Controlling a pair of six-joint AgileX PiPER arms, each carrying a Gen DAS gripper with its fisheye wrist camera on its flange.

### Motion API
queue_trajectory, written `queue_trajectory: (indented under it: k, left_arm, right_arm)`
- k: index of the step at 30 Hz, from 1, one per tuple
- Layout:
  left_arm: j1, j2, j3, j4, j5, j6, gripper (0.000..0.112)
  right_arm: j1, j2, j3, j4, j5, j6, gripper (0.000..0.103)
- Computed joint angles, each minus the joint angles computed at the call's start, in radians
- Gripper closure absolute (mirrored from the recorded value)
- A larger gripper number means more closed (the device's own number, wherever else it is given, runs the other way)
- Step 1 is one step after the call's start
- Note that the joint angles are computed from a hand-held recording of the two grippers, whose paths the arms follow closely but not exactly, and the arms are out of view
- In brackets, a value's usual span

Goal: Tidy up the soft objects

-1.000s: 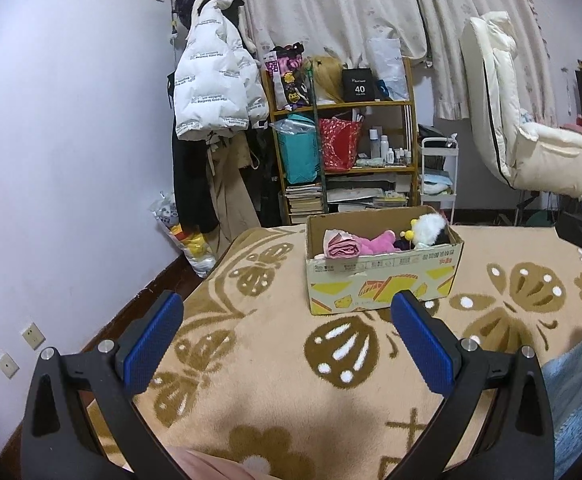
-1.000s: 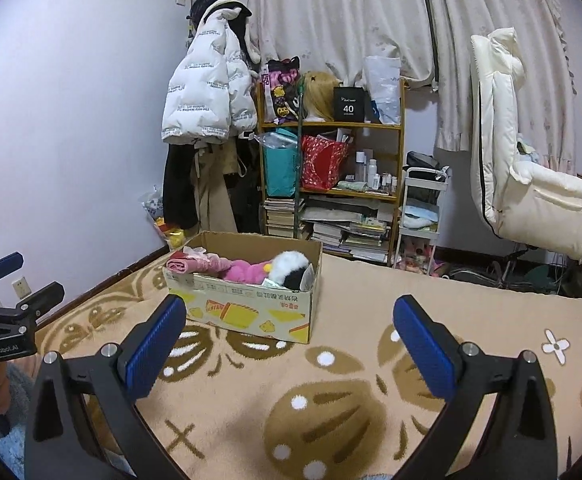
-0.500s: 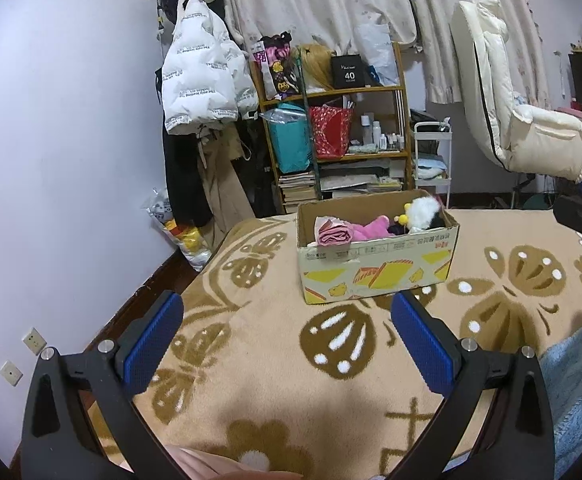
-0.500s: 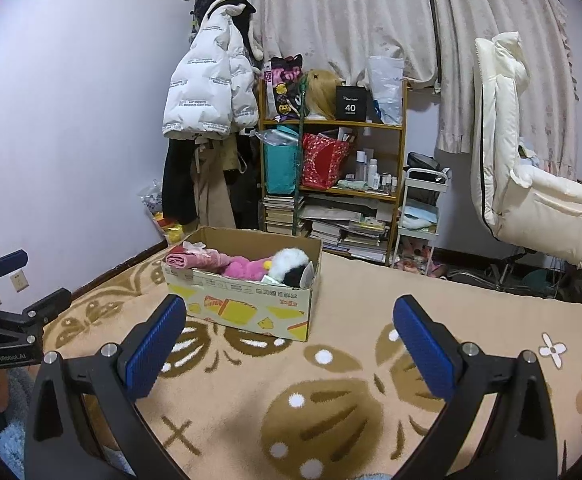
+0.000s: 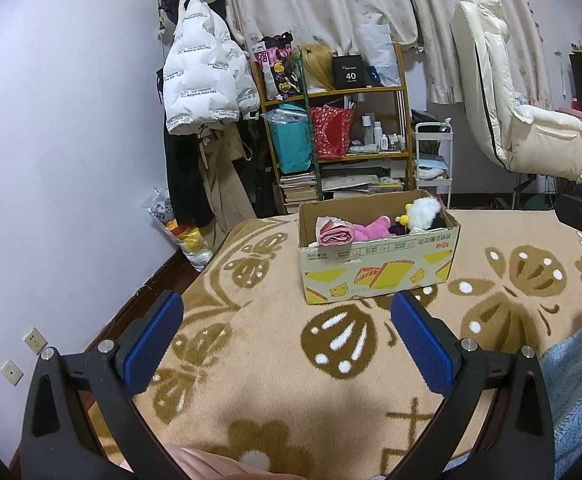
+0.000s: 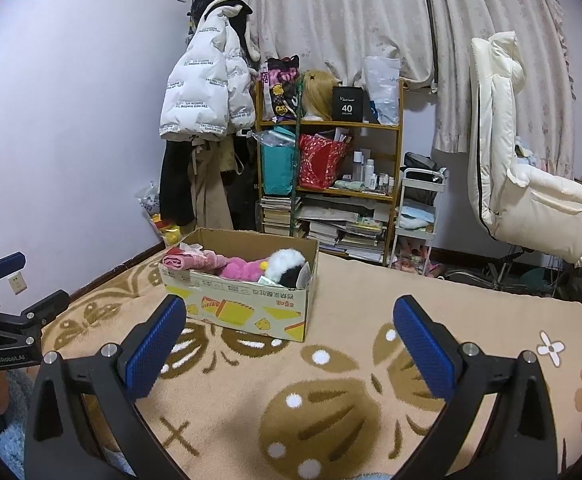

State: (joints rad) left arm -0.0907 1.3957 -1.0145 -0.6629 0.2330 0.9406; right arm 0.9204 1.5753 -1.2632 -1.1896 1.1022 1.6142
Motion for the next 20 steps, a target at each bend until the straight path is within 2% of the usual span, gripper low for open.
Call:
queue_trajectory:
  k: [6,11,20]
  left_arm:
    - [0.003,0.001,-0.004,-0.013,0.002,0.013,0.01]
    - [0.016,0.01,-0.026,0.007,0.032,-0.015,0.01]
    - [0.036,0.01,-0.027,-0.048,0.049,0.028,0.01]
  right_arm:
    - [-0.001,0.003,-0.006,0.014,0.001,-0.009,0.0]
    - [-0.005,0.004,-0.009,0.026,-0.005,-0.018,0.0]
    - [-0.001,0.016,-0.024,0.034,-0.003,-0.022,0.0]
